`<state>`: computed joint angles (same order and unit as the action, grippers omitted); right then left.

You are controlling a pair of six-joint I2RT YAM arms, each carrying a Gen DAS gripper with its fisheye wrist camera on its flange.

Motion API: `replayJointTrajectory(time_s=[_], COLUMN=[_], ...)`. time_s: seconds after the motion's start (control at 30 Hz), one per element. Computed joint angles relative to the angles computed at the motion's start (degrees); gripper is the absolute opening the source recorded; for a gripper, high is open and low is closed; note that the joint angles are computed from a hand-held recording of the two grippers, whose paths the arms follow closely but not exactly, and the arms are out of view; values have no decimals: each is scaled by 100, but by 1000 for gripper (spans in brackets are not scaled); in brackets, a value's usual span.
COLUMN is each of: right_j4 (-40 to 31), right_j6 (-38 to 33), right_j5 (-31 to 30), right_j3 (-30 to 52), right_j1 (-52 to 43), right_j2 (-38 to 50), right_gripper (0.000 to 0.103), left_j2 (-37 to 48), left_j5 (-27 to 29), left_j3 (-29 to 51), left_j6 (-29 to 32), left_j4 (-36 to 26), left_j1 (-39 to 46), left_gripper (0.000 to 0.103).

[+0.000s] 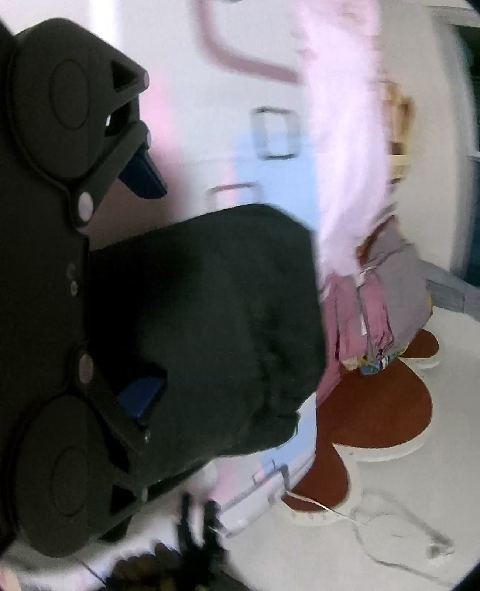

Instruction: Fold large clothes

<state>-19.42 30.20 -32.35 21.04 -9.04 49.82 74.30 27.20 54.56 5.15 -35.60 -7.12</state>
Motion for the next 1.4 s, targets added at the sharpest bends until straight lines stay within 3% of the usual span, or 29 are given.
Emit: replayJointTrajectory(time_s=[0.07, 0.23, 0.33, 0.4, 0.47, 0.53, 0.67, 0.7, 0.87, 1.0, 1.23, 1.3, 1.4], right_j4=[401, 1725, 2389, 3114, 3357, 3747, 3748, 3730, 4204, 4780, 5375, 5456, 5854], right_j6=[-67, 21, 205, 609, 790, 1059, 475, 452, 760, 1018, 1682, 1934, 2446], right_j5=[-658, -1870, -1573, -1469, -744, -858, -1311, -1307, -986, -1096, -656, -310, 329], right_j3=[-292, -608, -475, -281, 24, 187, 164, 215, 338, 72, 33, 223, 736], right_j1=[-446, -799, 69, 835, 1693, 1798, 1578, 1577, 1870, 1892, 2544, 3060, 4101], right_j2=[537, 1624, 2109, 2731, 3008, 3445, 3636, 3684, 3995, 3952, 3795, 3799, 4170], right_gripper=[103, 103, 103, 103, 103, 103, 101, 101, 103, 97, 94, 93, 93], left_j2=[233, 846, 1057, 1005, 988, 1051, 1046, 1028, 925, 688, 275, 179, 353], left_j5=[575, 1331, 1558, 1416, 1294, 1393, 1738, 1781, 1802, 2064, 2474, 2656, 2859], left_j3=[-88, 59, 34, -81, -170, -149, 26, -40, -627, -862, -609, -342, 370], left_j6=[-185, -156, -247, -285, -433, -419, 622, 649, -423, -439, 148, 797, 2542], left_j4=[62, 58, 210, 414, 597, 532, -378, -396, 814, 1012, 121, -662, -2455], left_j1=[280, 507, 395, 229, 127, 230, 631, 693, 429, 565, 1100, 1607, 2844], left_gripper=[103, 103, 103, 103, 103, 103, 100, 101, 103, 102, 101, 101, 101])
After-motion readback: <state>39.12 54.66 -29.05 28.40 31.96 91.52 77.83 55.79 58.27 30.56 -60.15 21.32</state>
